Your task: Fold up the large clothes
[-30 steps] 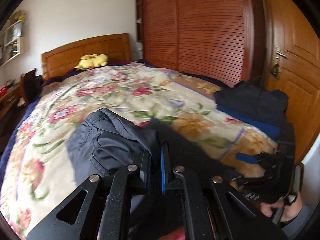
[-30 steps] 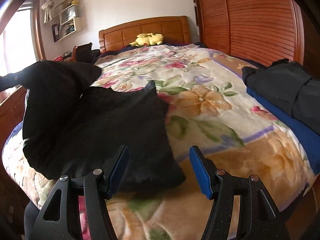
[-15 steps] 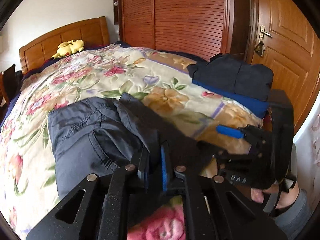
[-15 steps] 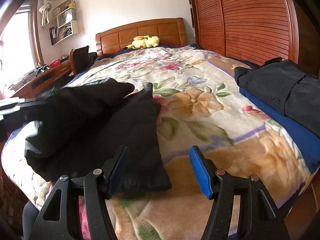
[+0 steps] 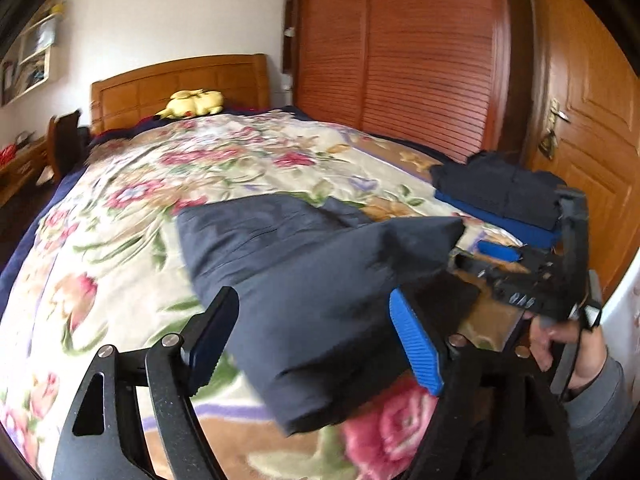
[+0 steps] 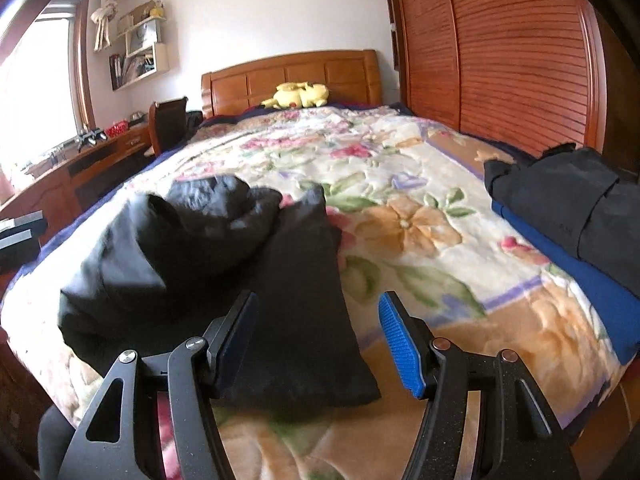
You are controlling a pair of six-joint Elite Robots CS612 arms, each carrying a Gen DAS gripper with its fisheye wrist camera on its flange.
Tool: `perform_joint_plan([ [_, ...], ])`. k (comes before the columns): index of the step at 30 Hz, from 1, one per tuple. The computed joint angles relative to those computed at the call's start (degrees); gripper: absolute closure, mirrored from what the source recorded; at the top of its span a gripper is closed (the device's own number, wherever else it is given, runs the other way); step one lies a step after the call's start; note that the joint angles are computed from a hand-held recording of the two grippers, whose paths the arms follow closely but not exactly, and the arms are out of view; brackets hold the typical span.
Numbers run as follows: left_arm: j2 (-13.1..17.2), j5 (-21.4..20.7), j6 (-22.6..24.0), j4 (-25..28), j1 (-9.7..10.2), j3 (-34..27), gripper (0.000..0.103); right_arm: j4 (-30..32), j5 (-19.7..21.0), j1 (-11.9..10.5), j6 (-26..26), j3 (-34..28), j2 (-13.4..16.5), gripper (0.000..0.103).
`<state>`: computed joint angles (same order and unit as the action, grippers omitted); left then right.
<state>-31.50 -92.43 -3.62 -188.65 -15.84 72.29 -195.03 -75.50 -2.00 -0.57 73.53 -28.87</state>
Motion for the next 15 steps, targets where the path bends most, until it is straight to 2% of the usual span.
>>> perform_joint_plan([
  [7, -0.05, 3.01, -2.53, -2.36, 1.46, 2.69, 0.023, -0.46, 3.63, -0.15, 0.88, -0.94, -0.51, 0.038],
  [10, 0.28, 4.35, -2.36, -2.59, 1.96, 2.82, 0.023, -0.73, 0.69, 0.71, -2.45, -0.97, -0.90, 0.038],
  [15, 1.12, 4.20, -4.56, -3.51, 2.85, 2.38, 0.023, -0.88, 2.06, 1.14, -4.51, -1.12, -1.62, 0.038],
])
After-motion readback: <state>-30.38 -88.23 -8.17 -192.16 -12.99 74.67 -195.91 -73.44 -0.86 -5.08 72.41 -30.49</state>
